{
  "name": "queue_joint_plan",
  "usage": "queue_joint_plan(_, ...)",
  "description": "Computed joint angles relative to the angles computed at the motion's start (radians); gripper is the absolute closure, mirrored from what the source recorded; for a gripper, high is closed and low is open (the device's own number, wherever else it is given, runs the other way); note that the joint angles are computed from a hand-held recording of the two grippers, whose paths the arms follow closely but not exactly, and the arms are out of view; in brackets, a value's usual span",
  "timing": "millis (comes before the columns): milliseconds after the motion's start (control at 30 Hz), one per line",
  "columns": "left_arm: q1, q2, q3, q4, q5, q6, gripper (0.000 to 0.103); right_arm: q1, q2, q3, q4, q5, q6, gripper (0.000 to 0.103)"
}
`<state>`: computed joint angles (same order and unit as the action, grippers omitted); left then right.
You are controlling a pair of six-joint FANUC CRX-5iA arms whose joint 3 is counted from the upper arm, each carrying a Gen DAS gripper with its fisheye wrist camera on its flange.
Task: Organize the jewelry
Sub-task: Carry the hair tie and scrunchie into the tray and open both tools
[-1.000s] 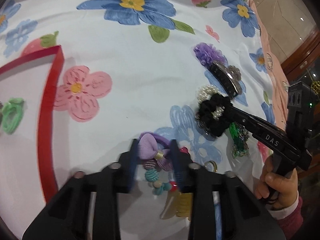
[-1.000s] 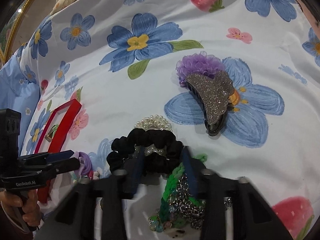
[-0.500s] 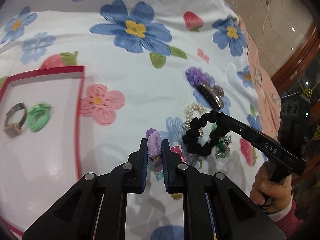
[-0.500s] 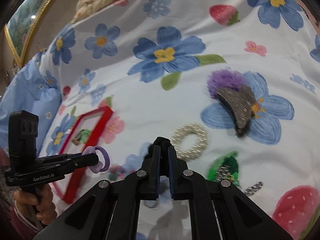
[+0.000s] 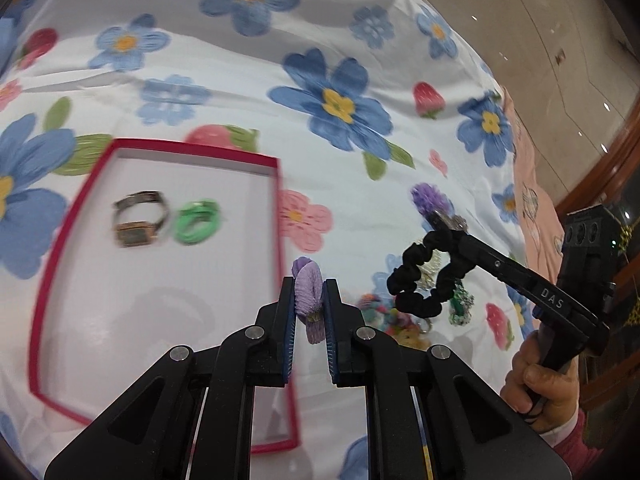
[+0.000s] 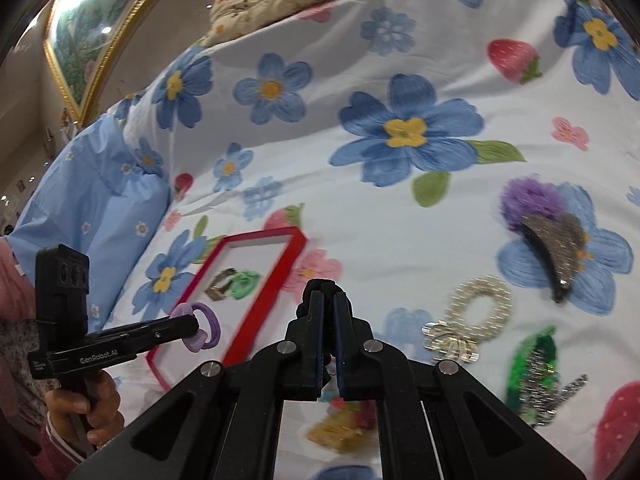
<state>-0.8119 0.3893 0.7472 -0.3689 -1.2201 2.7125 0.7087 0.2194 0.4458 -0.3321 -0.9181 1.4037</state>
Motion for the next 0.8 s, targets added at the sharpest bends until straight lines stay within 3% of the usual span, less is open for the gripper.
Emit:
queue_joint_plan(333, 0.002, -0.133, -0.17, -0.067, -0.014, 0.128, 0.092, 0.056, 0.079, 0.115, -0.082, -0.034, 0.032, 0.099)
queue_joint_plan(800, 0.072, -0.217, -0.341, -0.026, 0.029, 0.171, 0.092, 0.113, 0.236, 0.282, -0.136, -0.101, 0.036, 0.099)
